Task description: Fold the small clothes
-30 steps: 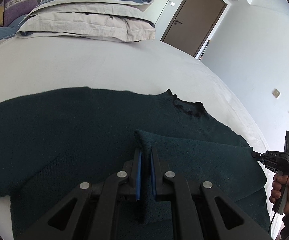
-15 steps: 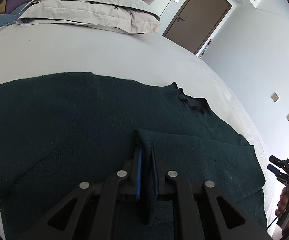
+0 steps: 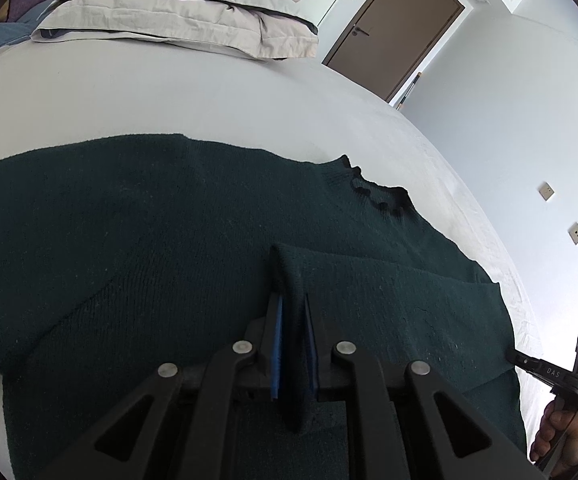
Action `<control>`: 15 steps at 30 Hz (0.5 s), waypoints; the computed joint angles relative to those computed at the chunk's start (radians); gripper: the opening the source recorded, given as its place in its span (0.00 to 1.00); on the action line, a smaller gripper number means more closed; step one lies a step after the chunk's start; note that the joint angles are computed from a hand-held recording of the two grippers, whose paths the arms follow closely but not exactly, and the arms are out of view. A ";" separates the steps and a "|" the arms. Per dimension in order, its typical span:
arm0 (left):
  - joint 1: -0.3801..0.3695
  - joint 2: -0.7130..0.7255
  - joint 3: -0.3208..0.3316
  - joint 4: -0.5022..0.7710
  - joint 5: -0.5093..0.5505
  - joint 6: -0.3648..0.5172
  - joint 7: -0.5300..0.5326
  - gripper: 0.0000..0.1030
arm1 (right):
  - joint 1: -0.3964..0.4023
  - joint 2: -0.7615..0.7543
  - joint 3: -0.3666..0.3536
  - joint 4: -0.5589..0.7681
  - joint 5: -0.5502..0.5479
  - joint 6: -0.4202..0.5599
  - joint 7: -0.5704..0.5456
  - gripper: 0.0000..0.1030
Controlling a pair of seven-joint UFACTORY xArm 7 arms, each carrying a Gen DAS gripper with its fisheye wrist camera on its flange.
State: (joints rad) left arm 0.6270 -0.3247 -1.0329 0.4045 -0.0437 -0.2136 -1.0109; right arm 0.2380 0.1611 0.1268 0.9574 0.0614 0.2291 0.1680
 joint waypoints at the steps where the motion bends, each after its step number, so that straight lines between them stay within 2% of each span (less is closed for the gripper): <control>1: 0.000 -0.005 -0.005 0.000 0.000 0.004 -0.001 0.13 | 0.004 -0.001 -0.001 0.002 -0.004 0.005 0.007 0.09; 5: -0.002 0.016 0.002 -0.005 -0.002 -0.018 0.001 0.13 | -0.065 0.026 0.034 0.004 0.120 -0.025 -0.123 0.09; 7: 0.003 0.017 -0.006 -0.008 -0.017 -0.026 0.014 0.13 | -0.108 0.030 0.071 -0.020 0.214 -0.063 -0.202 0.09; 10: 0.008 0.023 -0.016 -0.010 -0.035 -0.035 0.033 0.13 | -0.190 0.054 0.166 -0.029 0.402 -0.110 -0.365 0.09; 12: 0.007 0.039 -0.014 -0.012 -0.051 -0.049 0.049 0.14 | -0.206 0.053 0.185 -0.037 0.458 -0.122 -0.418 0.09; 15: -0.004 0.054 -0.010 -0.015 -0.086 -0.067 0.080 0.14 | -0.213 0.023 0.197 -0.042 0.521 -0.091 -0.463 0.12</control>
